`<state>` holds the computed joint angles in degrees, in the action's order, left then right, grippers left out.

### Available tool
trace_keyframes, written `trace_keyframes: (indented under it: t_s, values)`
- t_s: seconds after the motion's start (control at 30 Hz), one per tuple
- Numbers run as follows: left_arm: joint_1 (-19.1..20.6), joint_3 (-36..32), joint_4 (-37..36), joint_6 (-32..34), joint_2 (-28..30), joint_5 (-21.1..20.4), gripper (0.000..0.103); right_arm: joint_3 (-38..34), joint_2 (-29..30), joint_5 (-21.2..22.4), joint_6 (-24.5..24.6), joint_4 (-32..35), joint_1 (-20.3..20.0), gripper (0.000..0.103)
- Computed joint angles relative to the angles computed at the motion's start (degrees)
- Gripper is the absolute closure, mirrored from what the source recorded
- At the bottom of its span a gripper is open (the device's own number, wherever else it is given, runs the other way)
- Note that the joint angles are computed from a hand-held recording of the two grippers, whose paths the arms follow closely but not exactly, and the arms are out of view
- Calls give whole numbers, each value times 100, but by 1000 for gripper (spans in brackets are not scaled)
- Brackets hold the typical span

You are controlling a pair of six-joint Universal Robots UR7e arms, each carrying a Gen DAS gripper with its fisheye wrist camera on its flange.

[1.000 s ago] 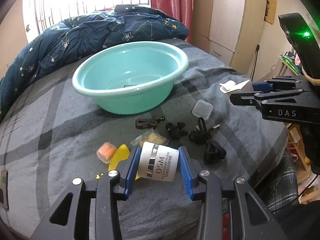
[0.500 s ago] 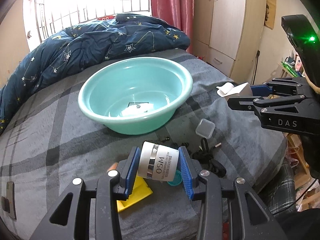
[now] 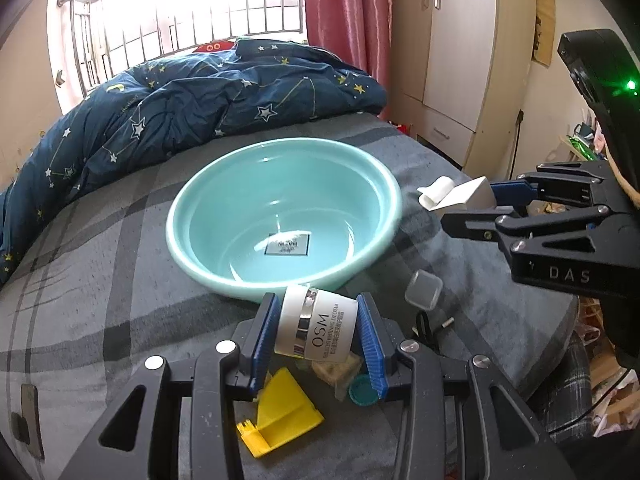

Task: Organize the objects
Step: 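Lift the tissue box and OSM jar and carry both over the turquoise basin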

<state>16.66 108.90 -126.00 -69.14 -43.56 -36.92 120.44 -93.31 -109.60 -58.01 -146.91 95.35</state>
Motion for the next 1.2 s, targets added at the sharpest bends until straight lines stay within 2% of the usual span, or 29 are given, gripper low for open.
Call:
trace_keyframes:
  t_s: [0.7, 1.2]
  values:
    - [544, -196, -326, 740, -73, 325, 60, -508, 894, 4, 179, -232, 349, 61]
    - [1099, -361, -752, 1362, -5, 368, 60, -978, 1733, -70, 393, -413, 484, 61]
